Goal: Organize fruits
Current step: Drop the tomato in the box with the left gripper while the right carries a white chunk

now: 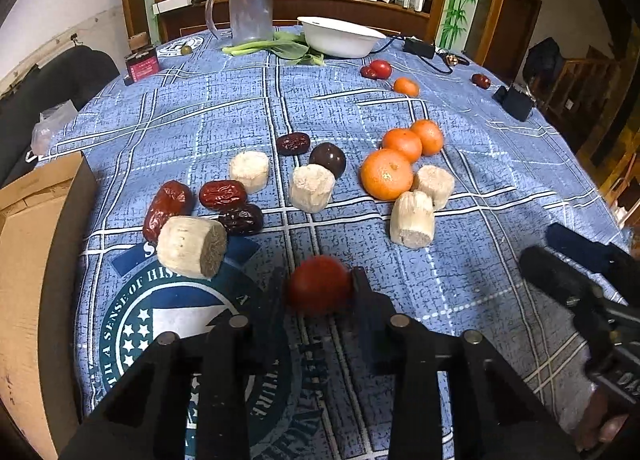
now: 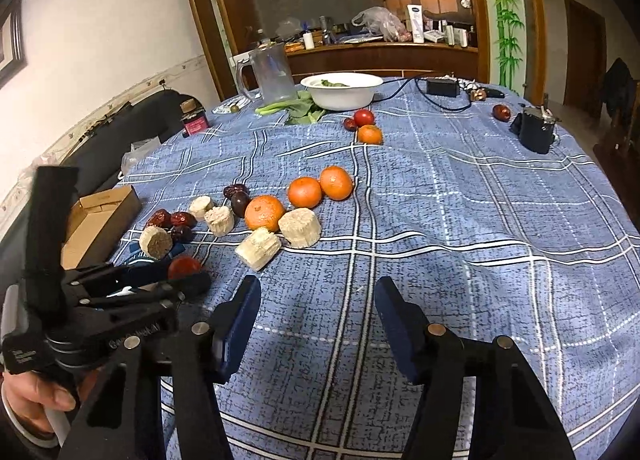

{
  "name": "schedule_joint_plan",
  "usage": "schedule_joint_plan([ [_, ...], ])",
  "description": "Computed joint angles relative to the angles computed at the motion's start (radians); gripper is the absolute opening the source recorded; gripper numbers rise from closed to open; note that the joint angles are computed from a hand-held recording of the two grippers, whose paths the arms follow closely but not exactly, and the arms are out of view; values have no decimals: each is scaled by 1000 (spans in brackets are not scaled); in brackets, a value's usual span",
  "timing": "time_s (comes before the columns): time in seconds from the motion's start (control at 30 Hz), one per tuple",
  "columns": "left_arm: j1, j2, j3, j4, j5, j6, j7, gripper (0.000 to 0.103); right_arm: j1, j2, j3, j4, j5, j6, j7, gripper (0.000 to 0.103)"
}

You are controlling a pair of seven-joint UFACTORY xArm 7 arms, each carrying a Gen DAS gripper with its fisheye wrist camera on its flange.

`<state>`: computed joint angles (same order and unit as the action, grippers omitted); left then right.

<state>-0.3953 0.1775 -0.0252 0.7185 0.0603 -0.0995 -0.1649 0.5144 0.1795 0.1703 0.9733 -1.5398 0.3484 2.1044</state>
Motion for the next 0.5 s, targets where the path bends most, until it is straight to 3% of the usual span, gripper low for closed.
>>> schedule_joint_plan([
  [0.07,-29,-10,34,-11,6,-3,-10,30,-2,18,-1,19,12,-14,-30,64],
  [0.1,9,-19,-2,-21,-1,-5,-4,30,-2,38,-1,40,29,-25,-59,64],
  [0.23,275,-59,-266,-53,-59,-5,51,30,9,110,-21,110,116,-58,-178,64],
  [0.33,324,-94,-310,-75,-87,-5,81,30,18,172,-42,166,209,-94,-286,63],
  [0.43,463,-112,-459,-88,-176,-5,163,30,26,218,-47,213,322,-81,-425,58],
  [0.5,432,-121,-422,-88,-183,8,164,30,21,247,-50,240,382,-107,-495,52],
])
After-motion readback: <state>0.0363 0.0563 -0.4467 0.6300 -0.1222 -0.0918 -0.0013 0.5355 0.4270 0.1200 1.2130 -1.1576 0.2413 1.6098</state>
